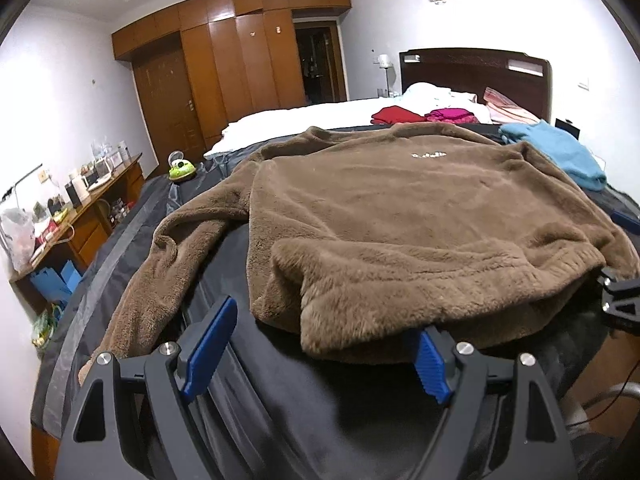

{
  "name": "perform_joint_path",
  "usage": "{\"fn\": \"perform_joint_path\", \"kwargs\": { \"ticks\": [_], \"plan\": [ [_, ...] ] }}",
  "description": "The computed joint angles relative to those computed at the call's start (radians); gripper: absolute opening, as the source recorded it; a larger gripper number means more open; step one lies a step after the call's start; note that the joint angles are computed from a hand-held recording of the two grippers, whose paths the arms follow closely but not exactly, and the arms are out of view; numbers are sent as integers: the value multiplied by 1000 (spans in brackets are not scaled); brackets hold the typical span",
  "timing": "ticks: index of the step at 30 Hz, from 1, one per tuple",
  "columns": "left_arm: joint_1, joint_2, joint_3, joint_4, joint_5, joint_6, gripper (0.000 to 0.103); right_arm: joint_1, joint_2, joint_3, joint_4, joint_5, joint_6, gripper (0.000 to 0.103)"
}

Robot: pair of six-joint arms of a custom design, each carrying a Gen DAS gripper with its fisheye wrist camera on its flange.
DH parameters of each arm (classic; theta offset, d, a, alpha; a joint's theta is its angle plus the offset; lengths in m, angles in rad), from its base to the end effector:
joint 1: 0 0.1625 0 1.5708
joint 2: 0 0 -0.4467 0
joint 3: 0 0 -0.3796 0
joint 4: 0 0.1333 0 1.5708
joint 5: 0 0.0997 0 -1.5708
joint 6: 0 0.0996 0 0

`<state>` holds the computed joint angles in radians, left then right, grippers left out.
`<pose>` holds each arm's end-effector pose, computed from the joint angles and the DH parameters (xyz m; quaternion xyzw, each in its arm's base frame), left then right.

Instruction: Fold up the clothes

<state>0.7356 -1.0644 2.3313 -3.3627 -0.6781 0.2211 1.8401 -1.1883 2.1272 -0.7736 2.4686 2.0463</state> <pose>-0.1905 -0.4569 0.1868 0.3422 0.8089 -0.3491 0.3266 0.1694 -0.4053 0.1621 0.2158 -0.7104 0.4004 0.5370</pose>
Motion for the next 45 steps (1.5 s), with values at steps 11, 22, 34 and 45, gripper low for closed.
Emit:
{"fn": "perform_joint_path", "kwargs": {
  "ticks": [11,22,34,45],
  "plan": [
    [-24,64,2,-13,106,-53,86,82,-139,-14,12,-59,110,90],
    [-9,-164,27,-73,142,-290,86,13,-189,43,162,-91,220,90],
    [22,-285,78,90,78,-226,93,23,-346,114,217,-41,182,99],
    [17,-257,204,72,68,43,93,-21,-279,145,240,-12,12,102]
  ]
}}
